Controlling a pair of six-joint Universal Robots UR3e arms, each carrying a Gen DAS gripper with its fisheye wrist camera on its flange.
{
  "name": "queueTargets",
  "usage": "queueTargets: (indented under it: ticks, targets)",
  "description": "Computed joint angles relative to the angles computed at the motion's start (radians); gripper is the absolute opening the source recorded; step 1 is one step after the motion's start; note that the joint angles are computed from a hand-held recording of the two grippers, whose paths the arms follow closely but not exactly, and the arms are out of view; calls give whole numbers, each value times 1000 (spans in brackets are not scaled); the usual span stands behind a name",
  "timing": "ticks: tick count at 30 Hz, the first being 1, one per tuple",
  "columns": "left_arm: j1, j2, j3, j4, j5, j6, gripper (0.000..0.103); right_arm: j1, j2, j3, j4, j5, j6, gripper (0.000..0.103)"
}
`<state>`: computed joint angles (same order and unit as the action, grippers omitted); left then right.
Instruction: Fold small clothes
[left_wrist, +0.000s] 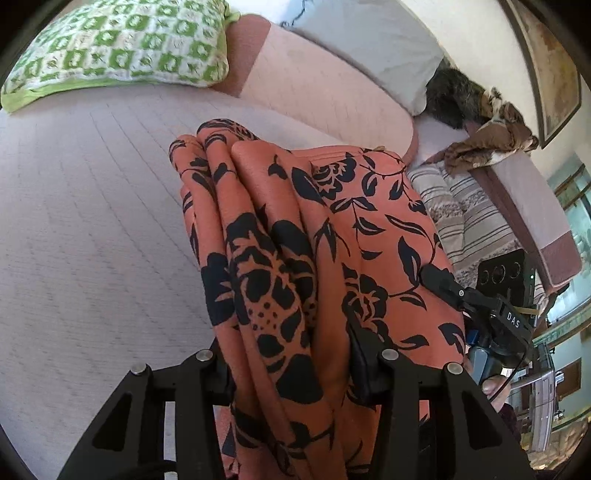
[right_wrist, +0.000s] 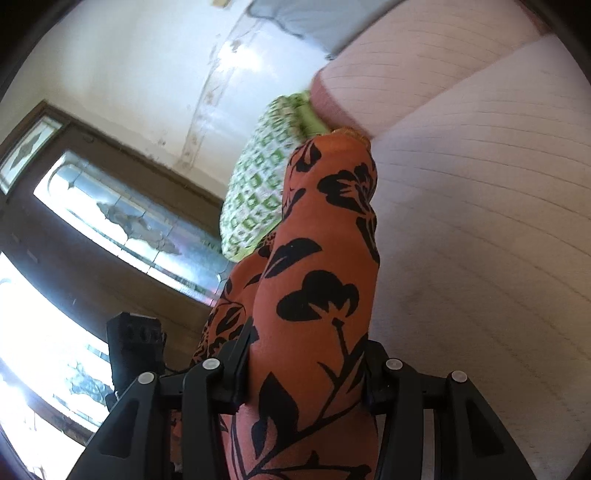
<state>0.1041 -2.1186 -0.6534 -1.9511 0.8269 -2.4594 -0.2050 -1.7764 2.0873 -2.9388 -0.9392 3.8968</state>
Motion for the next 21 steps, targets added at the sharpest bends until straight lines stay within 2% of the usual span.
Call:
queueTargets:
  ticks: [3, 6, 10, 12, 14, 16, 18, 20, 21]
  targets:
    - [-38, 31, -120, 122, 45, -51, 48, -43, -19, 58, 25, 24, -13, 48]
    - [-84, 9, -157, 212, 94, -107, 48, -60, -13, 75, 60, 10, -67, 48]
    - [-109, -49, -114, 224, 134, -139, 50, -106, 14, 111, 110, 31, -108, 51]
    - [-106, -67, -81, 195, 124, -127, 53, -124, 54, 114, 132, 49, -85, 60]
    - [-102, -64, -80, 190, 129, -113, 55, -148, 48, 117, 158, 81, -87, 61]
    - [-110, -47, -95, 221, 142, -122, 56, -138, 20, 68, 271, 49, -130, 68]
    - [-100, 30, -188, 290, 151, -111, 56, -143, -52, 42, 395, 10, -175, 68]
    - [-89, 98, -266, 357, 156, -116, 57, -153, -131, 33, 459, -13, -172, 68]
    - [-79, 147, -322, 409, 162, -123, 57, -145, -198, 24, 496, -65, -175, 68]
